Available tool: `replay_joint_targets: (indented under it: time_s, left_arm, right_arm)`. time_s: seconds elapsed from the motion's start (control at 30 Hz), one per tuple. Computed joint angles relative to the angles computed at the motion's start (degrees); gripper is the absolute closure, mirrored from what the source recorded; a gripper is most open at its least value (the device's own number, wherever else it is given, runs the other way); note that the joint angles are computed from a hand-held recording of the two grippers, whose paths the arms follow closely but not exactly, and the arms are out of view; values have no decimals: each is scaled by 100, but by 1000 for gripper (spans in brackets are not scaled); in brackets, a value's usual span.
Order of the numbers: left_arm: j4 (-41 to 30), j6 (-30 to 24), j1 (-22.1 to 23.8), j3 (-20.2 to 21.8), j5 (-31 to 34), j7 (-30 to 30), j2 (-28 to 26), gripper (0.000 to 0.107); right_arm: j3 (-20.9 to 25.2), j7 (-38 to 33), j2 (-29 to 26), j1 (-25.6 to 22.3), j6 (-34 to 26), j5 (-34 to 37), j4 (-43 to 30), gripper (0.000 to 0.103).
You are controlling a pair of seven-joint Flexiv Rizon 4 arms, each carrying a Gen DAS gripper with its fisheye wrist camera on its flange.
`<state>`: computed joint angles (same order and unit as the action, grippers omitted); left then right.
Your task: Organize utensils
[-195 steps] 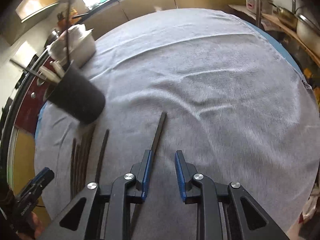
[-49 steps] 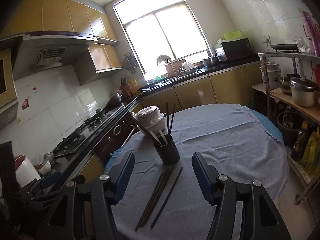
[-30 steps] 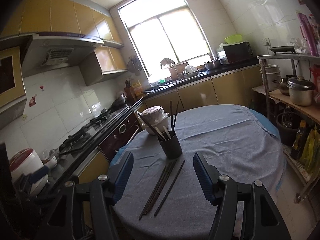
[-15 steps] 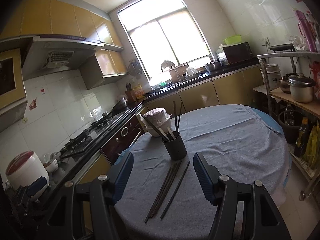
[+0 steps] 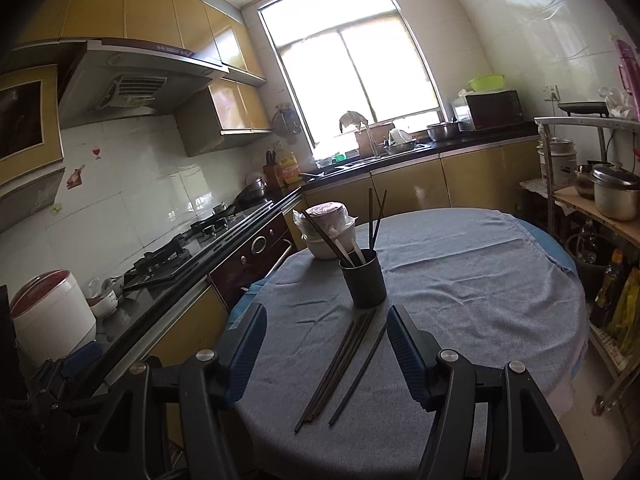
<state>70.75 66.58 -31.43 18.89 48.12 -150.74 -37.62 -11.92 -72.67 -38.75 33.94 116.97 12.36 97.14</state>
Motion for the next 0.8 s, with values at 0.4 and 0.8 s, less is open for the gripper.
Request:
replay_joint_targets:
  time_s: [0.4,0.8]
  left_arm:
    - [99,-13,-18,65,300,-385,99,9]
    - [134,-74,50,-10,364,-406,135,9]
  right_arm:
    - [-168,-208,-19,252,-21,141,-41,37]
    - [-189,-205,-32,273,-71,144,-53,36]
